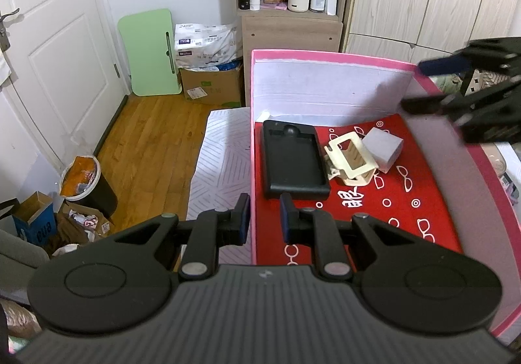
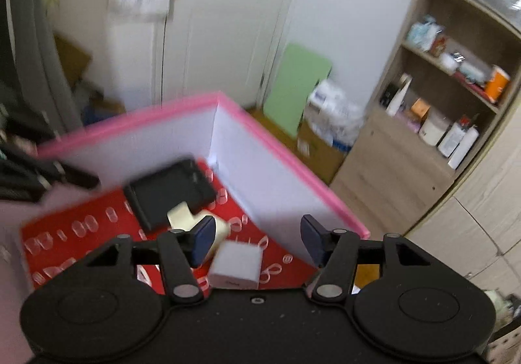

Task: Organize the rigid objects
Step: 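Place the white charger cube into the box beside the clip holder, then grasp the grey battery device with the right gripper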

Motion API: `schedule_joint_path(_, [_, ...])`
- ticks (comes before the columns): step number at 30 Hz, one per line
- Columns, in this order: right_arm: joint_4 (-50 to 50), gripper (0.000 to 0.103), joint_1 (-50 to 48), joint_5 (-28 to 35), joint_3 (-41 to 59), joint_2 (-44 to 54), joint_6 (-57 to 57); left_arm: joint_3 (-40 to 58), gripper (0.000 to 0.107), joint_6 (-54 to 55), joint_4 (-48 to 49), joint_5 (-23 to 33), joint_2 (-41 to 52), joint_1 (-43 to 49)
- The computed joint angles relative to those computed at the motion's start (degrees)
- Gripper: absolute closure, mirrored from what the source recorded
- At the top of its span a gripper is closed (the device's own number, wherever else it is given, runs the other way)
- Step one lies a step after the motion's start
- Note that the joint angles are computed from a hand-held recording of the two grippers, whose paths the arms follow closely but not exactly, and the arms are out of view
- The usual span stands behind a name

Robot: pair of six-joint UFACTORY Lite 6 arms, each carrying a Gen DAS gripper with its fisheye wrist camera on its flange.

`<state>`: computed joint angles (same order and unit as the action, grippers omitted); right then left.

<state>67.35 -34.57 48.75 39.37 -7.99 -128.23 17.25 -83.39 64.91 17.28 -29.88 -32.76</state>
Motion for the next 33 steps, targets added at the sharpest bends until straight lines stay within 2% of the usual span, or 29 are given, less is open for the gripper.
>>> schedule_joint_path(2, [2.46,0.039,-7.06,7.84,-0.69,-1.03,-2.11,0.06,0.09,-0.04,0.04,0.01,0.08,0.0])
schedule_joint_path(4, [5.28,0.035,-15.41,16.37,-2.1,-1.3,-6.09,0.09,0.09,-0.06,0.07,0.02,0.12,-0.01])
schedule_joint_path(5, [5.21,0.027,-18.45,18.99,-2.51,-1.25,-7.25,0.11,0.09,-0.06,0.1,0.02,0.16,-0.01])
schedule_joint_path(7, [3.5,0.025,-24.98,23.71,-1.63,0.24,-8.4,0.09,0.09,-0.21,0.05,0.09,0.12,-0.07])
schedule_joint_path(9, [1.44,0.025,-28.98,25.4,-0.3,2.33,-9.33,0.17,0.09,-1.59,1.24,0.7,0.35,-0.65])
schedule_joint_path(13, [-6.05,0.025,-35.0,24.98,4.38,8.73,-9.06,-0.17,0.09,-6.06,5.2,3.2,0.27,-3.22])
schedule_joint_path(18, [-16.32,0.025,-39.05,23.85,10.51,18.84,-10.63,-0.26,0.09,-6.34,5.23,3.22,0.14,-3.35])
schedule_joint_path(22, [-15.69,0.028,-40.09,18.34,9.3,21.76,-17.89,-0.55,0.09,-6.04,4.73,2.04,-0.41,-2.32])
schedule_joint_path(27, [-19.19,0.031,-38.94,18.52,13.3,28.44,-22.22,-0.85,0.09,-5.68,4.44,1.37,-0.88,-1.63])
schedule_joint_path(33, [-22.89,0.031,-35.74,16.6,11.47,27.51,-25.12,-0.77,0.09,-5.71,4.82,1.85,-0.67,-1.96])
